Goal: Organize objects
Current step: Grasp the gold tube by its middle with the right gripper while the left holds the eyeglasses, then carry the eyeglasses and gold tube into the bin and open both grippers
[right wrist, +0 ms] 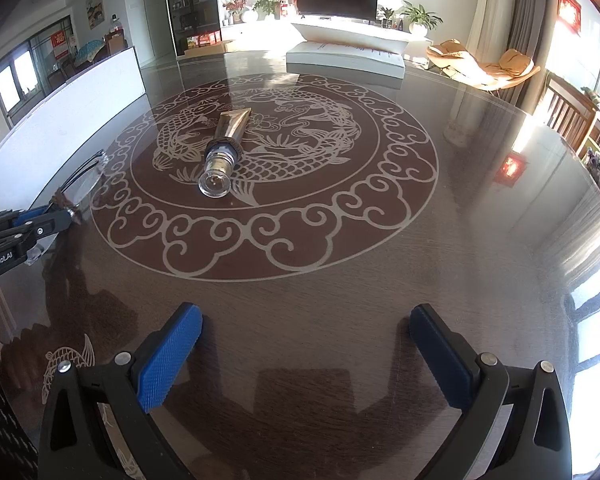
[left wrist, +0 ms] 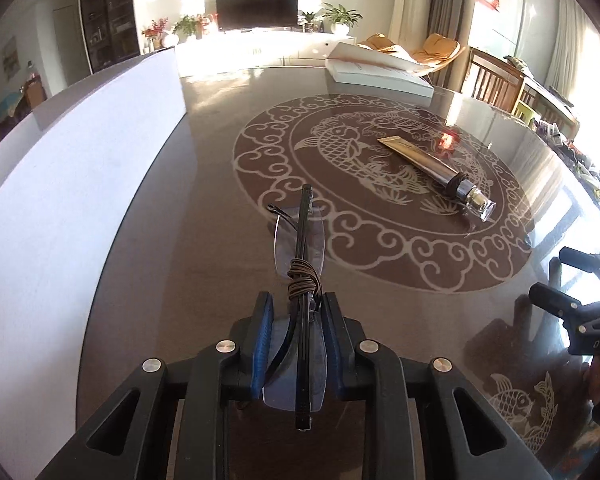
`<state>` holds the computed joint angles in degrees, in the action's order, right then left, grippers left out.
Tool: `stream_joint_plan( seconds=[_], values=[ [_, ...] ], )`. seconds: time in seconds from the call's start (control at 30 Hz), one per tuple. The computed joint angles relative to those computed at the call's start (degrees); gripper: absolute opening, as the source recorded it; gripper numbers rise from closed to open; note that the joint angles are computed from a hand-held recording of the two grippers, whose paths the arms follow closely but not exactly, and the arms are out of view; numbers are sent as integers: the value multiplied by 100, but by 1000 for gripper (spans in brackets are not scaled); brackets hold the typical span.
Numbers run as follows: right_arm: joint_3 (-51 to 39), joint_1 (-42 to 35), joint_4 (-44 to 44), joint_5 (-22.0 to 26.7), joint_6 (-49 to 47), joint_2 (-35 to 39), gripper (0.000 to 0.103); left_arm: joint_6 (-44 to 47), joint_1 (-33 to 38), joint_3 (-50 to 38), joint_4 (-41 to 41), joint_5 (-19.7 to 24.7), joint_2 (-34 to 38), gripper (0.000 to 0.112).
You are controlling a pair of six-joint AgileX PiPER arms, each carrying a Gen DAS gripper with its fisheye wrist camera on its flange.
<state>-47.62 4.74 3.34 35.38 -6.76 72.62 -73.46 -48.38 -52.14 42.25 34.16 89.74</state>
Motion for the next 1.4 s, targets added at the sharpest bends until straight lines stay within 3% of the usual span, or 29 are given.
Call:
stream_joint_plan(
  seconds=[0.07,0.13,0.27,0.4,0.47,0.53,0.6,0.7,0.93,1.23,1.33,1.4],
  values=[
    [-503,62,-13,522,11,349,103,11,219,351,-326,-255,-371,24],
    [-1358,24,618,1226,-592,955,102,-178,343,566,-333,-444,-591,24],
    [-2969,428,492,1597,-291,1928,100,-280,332,572,-217,-489,-554,24],
    [-4921,753,119,2694,14,3412,63,-471,152,547,40,-346,-581,24],
    [-5346,868,-49,3001,63,3778,52,-559,132,599,131,-359,-683,24],
    [-5440,974,-221,3059,113,3820,25,-527,184,630,88,-447,-743,15],
    [-5565,940,-138,3334,174,3845,25,-456,243,640,18,-536,-780,14],
    [-5202,772,161,3242,74,3491,25,-430,233,616,23,-570,-858,14],
    [-4324,-162,1848,3100,-293,2538,25,-597,292,773,100,-804,-1211,8],
    [-3707,-376,2559,3088,-687,1752,25,-536,432,987,34,-961,-1760,5],
    [-3540,-419,2717,3084,-815,1556,25,-72,431,816,-211,-770,-1620,5],
    [-3462,-481,2846,3116,-874,1450,25,125,485,678,-318,-755,-1375,15]
  ],
)
